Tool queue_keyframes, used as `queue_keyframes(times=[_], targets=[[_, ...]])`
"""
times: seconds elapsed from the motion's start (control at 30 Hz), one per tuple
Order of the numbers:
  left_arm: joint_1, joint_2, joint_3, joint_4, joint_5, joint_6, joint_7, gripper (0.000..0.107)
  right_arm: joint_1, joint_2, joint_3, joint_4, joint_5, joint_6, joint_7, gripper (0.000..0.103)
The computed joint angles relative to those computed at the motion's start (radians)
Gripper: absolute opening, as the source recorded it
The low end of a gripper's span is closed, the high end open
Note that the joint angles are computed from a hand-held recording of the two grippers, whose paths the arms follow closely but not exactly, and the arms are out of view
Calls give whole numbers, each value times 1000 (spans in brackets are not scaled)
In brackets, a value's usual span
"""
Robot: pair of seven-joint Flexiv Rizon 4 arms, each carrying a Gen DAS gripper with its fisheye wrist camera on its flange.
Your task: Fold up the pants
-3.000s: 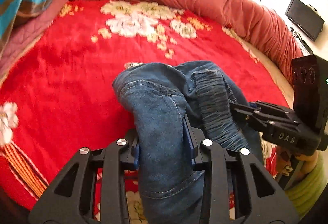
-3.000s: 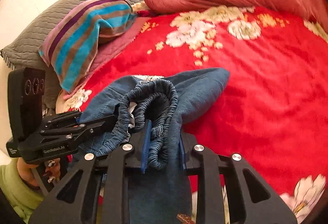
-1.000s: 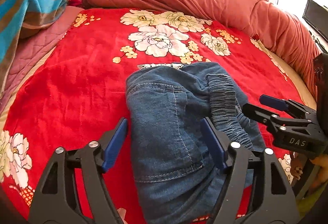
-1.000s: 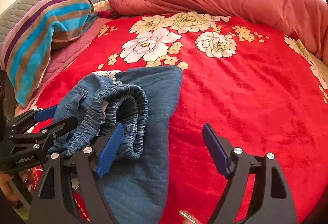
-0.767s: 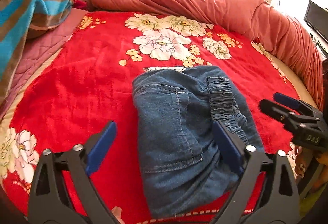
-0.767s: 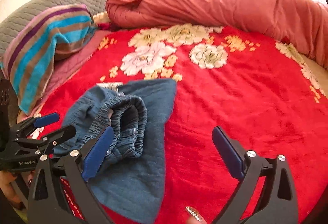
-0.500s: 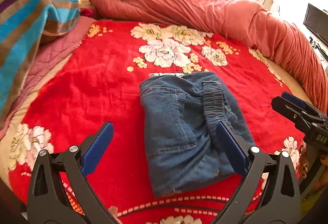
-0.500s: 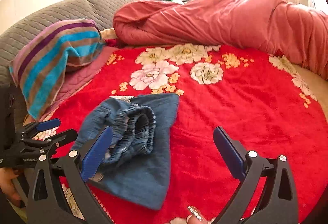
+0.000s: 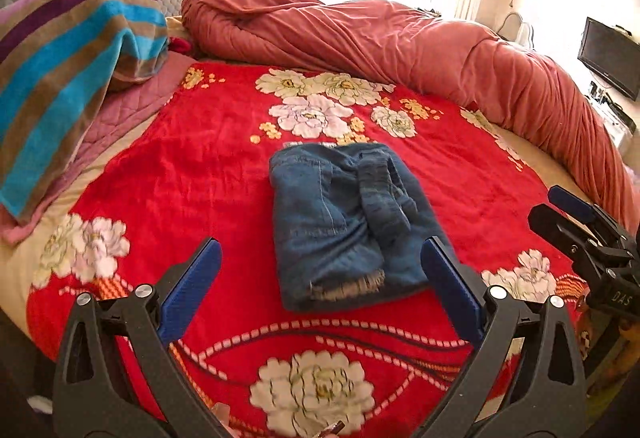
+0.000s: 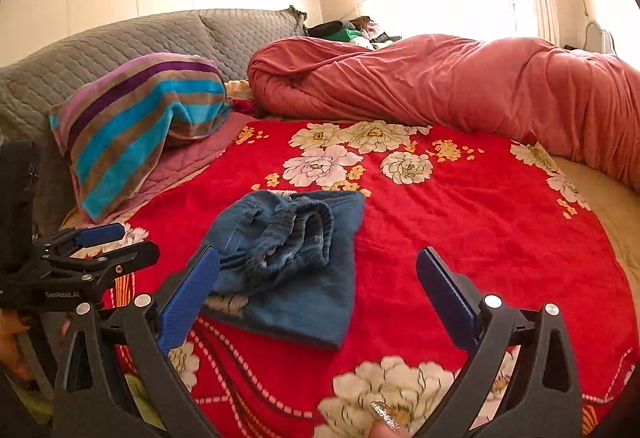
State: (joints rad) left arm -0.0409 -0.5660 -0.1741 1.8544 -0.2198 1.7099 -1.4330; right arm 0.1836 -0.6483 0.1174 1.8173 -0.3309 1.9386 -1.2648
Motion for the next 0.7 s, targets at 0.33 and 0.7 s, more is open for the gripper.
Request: queue_keyframes(times=[0.33, 0.7], targets=[[19, 44, -16, 99, 19, 22, -14, 93, 70, 60, -68, 108, 84, 31, -60, 98], [12, 72, -5, 165, 33, 31, -30, 93, 68, 81, -52, 187, 117, 17, -69, 98]])
